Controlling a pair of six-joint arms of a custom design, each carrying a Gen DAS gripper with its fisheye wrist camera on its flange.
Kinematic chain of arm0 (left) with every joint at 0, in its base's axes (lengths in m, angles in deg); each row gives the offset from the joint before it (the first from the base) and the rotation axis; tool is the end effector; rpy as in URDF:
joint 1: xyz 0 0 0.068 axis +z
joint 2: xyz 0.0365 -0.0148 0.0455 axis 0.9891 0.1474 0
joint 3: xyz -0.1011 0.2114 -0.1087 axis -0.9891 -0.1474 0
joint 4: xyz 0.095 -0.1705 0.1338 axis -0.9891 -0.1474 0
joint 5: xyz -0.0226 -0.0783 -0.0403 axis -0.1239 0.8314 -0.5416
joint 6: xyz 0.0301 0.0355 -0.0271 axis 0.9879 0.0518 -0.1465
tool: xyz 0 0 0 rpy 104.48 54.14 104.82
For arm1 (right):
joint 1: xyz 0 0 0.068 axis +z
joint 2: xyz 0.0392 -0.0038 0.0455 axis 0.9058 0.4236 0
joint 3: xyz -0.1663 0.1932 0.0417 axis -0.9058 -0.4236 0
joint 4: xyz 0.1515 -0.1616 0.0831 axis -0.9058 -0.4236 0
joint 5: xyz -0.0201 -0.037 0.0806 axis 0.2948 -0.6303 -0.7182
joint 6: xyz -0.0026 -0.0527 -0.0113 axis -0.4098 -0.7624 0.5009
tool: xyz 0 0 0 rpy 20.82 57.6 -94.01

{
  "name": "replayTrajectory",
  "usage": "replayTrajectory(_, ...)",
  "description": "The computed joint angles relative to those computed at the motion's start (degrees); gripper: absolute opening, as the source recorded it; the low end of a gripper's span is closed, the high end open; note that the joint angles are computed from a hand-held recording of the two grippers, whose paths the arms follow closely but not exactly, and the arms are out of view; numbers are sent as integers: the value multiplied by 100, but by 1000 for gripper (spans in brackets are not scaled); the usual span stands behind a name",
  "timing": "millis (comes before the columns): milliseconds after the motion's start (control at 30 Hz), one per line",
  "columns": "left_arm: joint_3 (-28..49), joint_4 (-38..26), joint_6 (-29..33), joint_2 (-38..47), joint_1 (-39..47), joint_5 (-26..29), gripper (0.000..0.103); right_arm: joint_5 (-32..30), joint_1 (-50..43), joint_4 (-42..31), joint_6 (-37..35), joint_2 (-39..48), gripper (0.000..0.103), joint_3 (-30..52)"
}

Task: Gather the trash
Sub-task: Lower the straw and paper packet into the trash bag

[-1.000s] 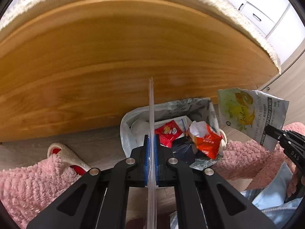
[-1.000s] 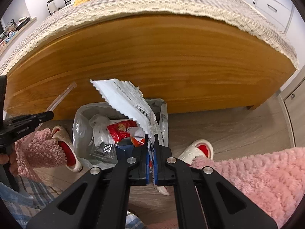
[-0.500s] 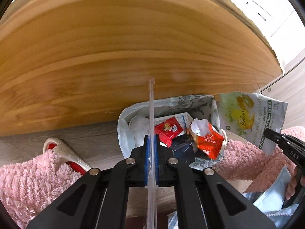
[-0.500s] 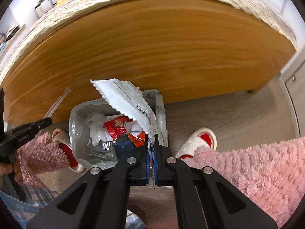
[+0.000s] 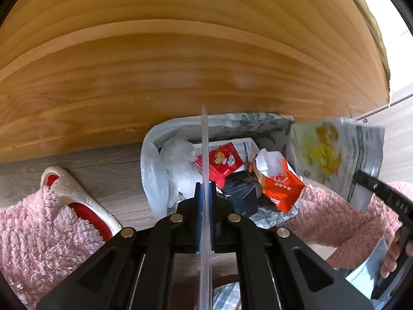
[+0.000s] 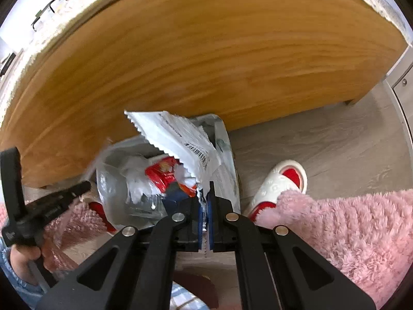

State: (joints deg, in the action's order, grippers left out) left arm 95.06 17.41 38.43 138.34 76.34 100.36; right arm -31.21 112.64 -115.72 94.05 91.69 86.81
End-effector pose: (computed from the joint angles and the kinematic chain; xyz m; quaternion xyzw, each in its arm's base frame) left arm 0.3502 -0.0442 0.2092 0.1963 0.9627 -0.1699 0.0768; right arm 0.2152 0.2249 0.3167 0.2275 0.9604 0.0467 0.1536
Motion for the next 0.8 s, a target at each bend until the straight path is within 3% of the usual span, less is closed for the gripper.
replayTrajectory(433, 151, -177, 59, 97, 76, 154, 2, -77, -22, 544, 153, -24, 3, -201)
replayTrajectory(567, 165, -208, 69, 105, 93, 157, 2, 142, 64, -94, -17, 470, 3, 521)
replayTrajectory(800, 165, -204, 47, 111, 84, 129, 2, -55, 39, -761, -261, 1302, 3, 1009)
